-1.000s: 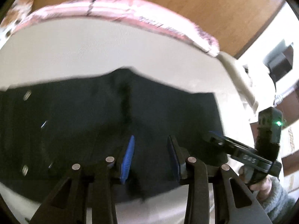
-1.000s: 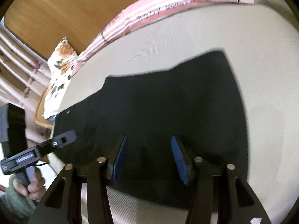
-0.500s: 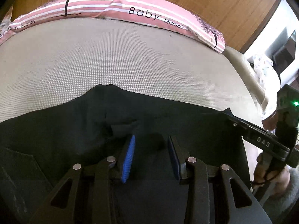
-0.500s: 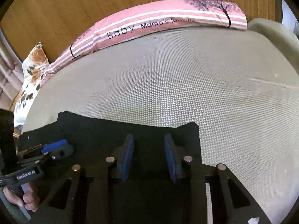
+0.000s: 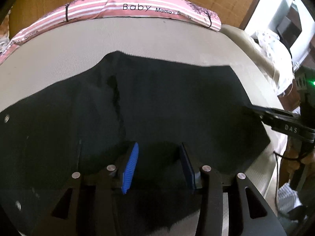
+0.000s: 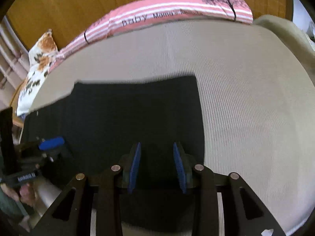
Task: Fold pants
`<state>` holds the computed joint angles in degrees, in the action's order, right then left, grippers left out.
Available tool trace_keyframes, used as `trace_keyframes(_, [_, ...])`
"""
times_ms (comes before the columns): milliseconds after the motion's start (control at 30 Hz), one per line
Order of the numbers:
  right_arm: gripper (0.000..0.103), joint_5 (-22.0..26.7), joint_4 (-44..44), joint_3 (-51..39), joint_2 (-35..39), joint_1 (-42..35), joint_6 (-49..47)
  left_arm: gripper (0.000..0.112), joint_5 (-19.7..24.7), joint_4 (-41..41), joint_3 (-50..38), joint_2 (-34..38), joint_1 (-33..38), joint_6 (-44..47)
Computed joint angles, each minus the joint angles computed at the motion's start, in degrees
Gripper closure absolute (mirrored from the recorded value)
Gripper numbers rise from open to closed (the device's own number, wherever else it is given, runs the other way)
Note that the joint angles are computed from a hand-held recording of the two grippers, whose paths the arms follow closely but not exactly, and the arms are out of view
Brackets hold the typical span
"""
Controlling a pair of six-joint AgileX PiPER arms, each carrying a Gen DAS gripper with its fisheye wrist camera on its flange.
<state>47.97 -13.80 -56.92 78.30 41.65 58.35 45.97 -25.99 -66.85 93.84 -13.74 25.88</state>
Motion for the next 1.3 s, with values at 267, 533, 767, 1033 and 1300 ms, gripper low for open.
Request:
trace_keyframes(267, [0.068, 0.9, -4.2, 5.7, -4.7, 6.2, 8.3, 0.063, -3.2, 2.8, 5.6, -4.2, -0.6, -2.1])
trace_keyframes(533, [0.057, 1.8, -7.9, 4.6, -3.0, 8.8, 11.4, 0.058, -4.9, 13.5, 6.5, -6.9, -1.2, -16.0])
trace_keyframes(767, [0.054, 2.4, -8.1, 3.8, -2.2, 9.0, 12.3, 0.057, -3.7, 23.3, 7.9, -10.6, 0.0, -27.3])
trace_keyframes(1033, [0.047, 3.7, -7.8, 1.7, -0.2, 9.0, 11.9, 0.053, -2.0, 19.8, 9.8, -14.7, 6.5, -26.0])
trace_keyframes(1300, [0.034, 4.3, -6.6, 0.0, 1.5, 8.8, 11.3, 0.051, 6.0, -3.0, 8.9, -16.8, 25.5, -7.3])
